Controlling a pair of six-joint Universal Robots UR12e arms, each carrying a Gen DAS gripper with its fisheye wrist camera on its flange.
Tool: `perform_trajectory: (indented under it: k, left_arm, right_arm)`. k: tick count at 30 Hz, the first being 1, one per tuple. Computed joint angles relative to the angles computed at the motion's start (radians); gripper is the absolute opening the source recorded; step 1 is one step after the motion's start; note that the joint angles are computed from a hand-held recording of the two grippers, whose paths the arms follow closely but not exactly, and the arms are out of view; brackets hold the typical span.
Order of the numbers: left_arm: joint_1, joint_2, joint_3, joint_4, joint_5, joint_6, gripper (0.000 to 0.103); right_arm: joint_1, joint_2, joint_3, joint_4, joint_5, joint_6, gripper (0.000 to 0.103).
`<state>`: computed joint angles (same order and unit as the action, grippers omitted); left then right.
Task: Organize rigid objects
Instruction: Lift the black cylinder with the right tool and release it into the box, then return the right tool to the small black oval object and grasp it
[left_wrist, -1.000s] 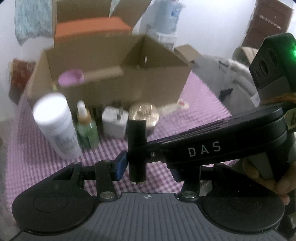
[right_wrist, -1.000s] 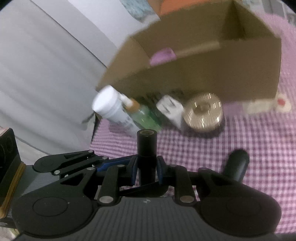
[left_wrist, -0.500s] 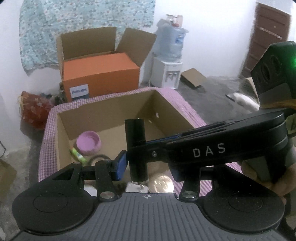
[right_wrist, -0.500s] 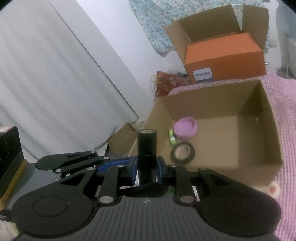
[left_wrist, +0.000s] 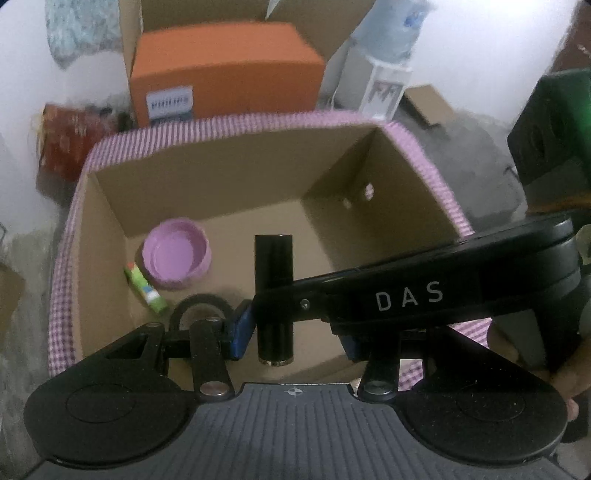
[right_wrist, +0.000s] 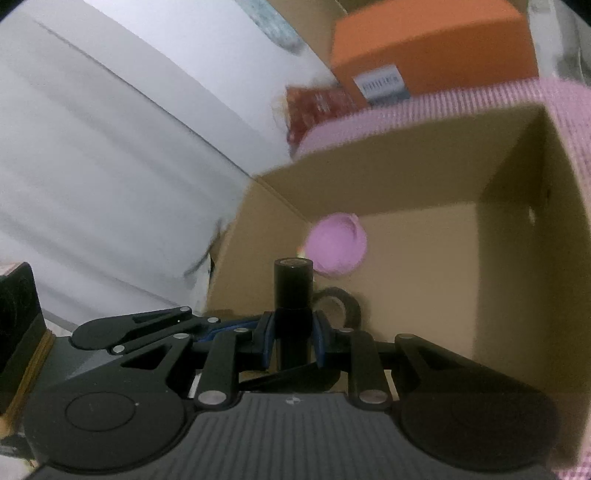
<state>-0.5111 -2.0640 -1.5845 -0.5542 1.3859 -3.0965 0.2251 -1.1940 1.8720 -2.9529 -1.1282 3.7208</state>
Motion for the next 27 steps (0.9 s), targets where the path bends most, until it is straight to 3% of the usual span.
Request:
perform_trajectory:
  k: [5,17,27]
  left_arm:
    - [-0.001,-0.011,0.013,-0.036,0.035,-0.013,0.047]
    - [-0.001,0.011,-0.006,-0.013,0.053,-0.020,0.047]
    - [0.003,0.049,-0.052,0.045,0.042,-0.026,0.047]
  right_arm:
    - [-0.007,0.036,-0.037,0.104,0.012,-0.029,0.024]
    - [0.018,0.098,-0.165,0.297,-0.131,-0.139,0.024]
    - [0.008,0.065,-0.109,0.175,-0.130,-0.082,0.026]
